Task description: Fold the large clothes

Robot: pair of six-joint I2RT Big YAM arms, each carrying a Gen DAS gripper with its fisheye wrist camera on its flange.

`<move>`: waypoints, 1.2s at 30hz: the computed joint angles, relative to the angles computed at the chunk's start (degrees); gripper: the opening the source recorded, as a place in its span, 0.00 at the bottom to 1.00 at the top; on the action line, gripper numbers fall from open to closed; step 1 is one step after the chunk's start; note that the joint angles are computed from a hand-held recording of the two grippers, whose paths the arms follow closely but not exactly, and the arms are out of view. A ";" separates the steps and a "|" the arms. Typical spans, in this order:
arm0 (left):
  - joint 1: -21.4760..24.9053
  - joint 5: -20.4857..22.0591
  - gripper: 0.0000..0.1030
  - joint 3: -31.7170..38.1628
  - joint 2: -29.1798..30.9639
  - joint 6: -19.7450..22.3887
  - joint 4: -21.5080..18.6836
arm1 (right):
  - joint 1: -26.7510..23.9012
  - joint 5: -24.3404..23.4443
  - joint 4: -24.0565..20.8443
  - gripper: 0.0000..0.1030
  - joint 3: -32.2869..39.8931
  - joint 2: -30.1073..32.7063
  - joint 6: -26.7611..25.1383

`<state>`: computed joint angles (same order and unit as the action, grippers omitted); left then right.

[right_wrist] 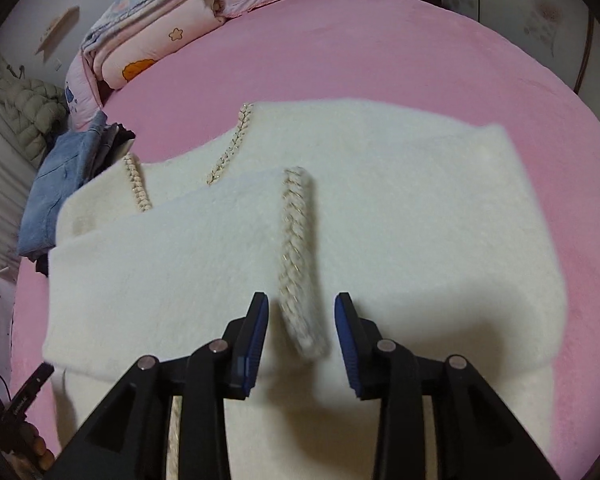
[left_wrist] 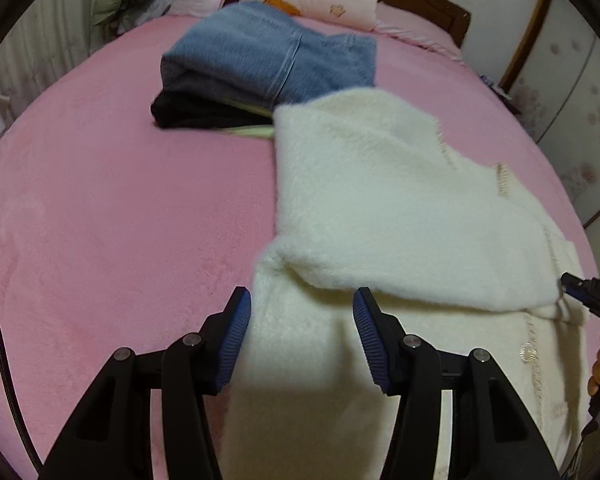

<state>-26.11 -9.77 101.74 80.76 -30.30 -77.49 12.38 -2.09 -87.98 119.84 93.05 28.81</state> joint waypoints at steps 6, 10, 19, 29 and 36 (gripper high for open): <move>-2.55 -3.67 0.50 4.98 2.60 3.80 1.44 | 0.98 2.20 1.38 0.33 -4.96 -4.63 -2.67; -2.43 -0.43 0.50 6.93 6.00 2.33 3.67 | 0.36 1.35 -0.19 0.33 -5.49 -4.13 -2.17; -1.31 -1.57 0.44 7.84 11.65 -2.75 -0.67 | 1.48 4.02 3.38 0.32 -8.49 -4.04 -2.15; -1.93 -6.26 0.48 18.56 14.83 5.13 -2.34 | 1.74 4.15 -0.05 0.34 -0.10 -1.80 -4.63; -0.01 -4.69 0.48 37.29 28.38 6.58 -7.55 | 3.51 2.45 -0.85 0.34 15.16 8.96 -6.22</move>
<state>-26.11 -14.46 139.03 109.14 -23.72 -85.04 15.89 0.36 -88.83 135.00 102.01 22.59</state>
